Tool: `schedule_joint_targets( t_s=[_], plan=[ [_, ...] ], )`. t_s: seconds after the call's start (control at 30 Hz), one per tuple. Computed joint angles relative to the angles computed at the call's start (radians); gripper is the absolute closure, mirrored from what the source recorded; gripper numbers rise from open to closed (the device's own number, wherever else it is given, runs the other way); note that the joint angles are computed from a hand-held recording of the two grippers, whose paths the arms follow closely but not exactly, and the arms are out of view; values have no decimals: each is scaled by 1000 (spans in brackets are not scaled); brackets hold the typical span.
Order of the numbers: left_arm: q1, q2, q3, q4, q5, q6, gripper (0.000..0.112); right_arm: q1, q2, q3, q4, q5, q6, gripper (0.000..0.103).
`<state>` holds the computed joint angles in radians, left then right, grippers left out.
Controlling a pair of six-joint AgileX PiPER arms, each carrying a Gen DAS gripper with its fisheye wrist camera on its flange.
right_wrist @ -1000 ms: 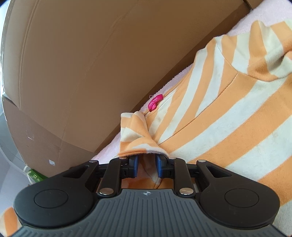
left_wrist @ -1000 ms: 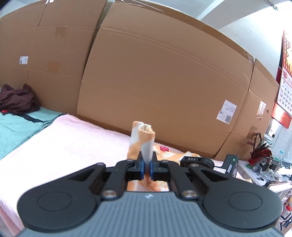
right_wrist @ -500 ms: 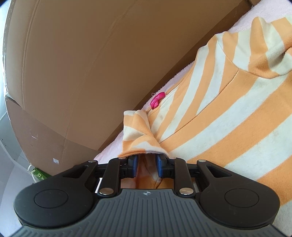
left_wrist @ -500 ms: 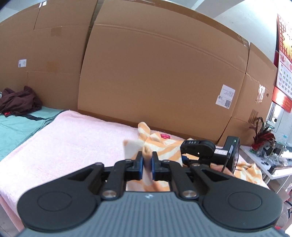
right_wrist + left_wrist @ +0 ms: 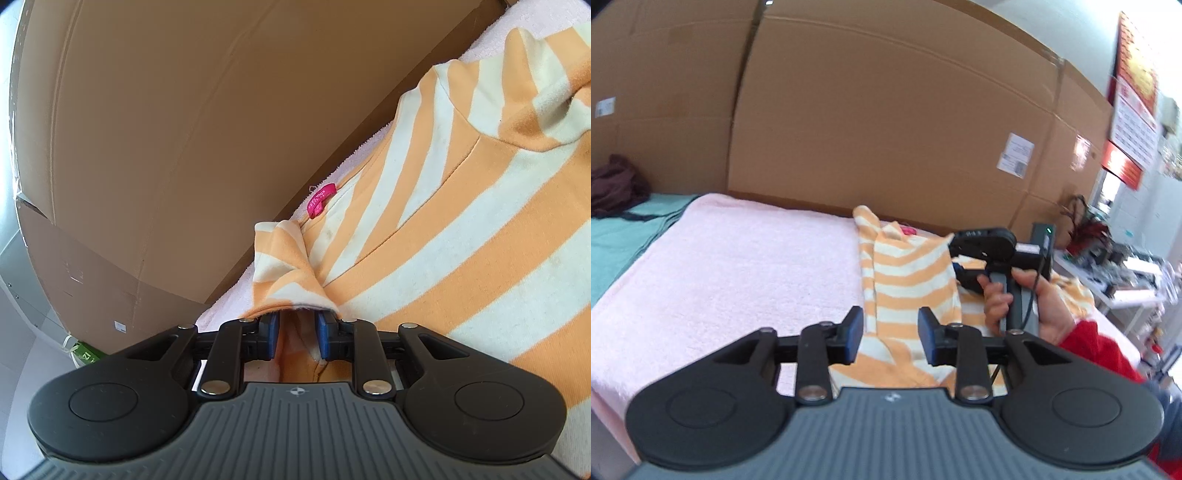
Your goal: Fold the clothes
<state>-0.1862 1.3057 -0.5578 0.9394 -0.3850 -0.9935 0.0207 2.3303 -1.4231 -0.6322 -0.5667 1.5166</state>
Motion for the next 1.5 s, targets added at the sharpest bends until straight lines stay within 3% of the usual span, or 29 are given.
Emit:
schedule_joint_targets(
  t_s=[0.07, 0.13, 0.23, 0.37, 0.53, 0.6, 0.7, 0.73, 1.13, 1.5],
  plan=[
    [72, 60, -8, 64, -110, 38, 47, -4, 1, 0, -7, -3, 4, 81],
    [130, 151, -61, 177, -189, -7, 41, -2, 2, -4, -5, 1, 2, 81],
    [190, 294, -179, 376, -263, -157, 41, 1, 1, -2, 2, 4, -13, 81],
    [237, 424, -294, 537, -325, -326, 42, 7, 0, -4, 12, 13, -32, 81],
    [274, 503, -353, 585, -402, -366, 41, 16, -4, -9, 24, 35, -57, 81],
    [280, 509, -359, 600, -420, -375, 48, 19, -3, -12, 30, 42, -66, 81],
    [281, 505, -364, 675, -441, -435, 100, 21, 1, -17, 36, 44, -69, 81],
    [284, 495, -348, 675, -449, -438, 102, 22, 2, -20, 38, 45, -69, 81],
    [342, 326, -144, 626, -605, -470, 107, 21, 7, -29, 30, 45, -56, 81],
    [327, 368, -47, 621, -614, -465, 108, 22, 8, -34, 13, 48, -38, 81]
  ],
)
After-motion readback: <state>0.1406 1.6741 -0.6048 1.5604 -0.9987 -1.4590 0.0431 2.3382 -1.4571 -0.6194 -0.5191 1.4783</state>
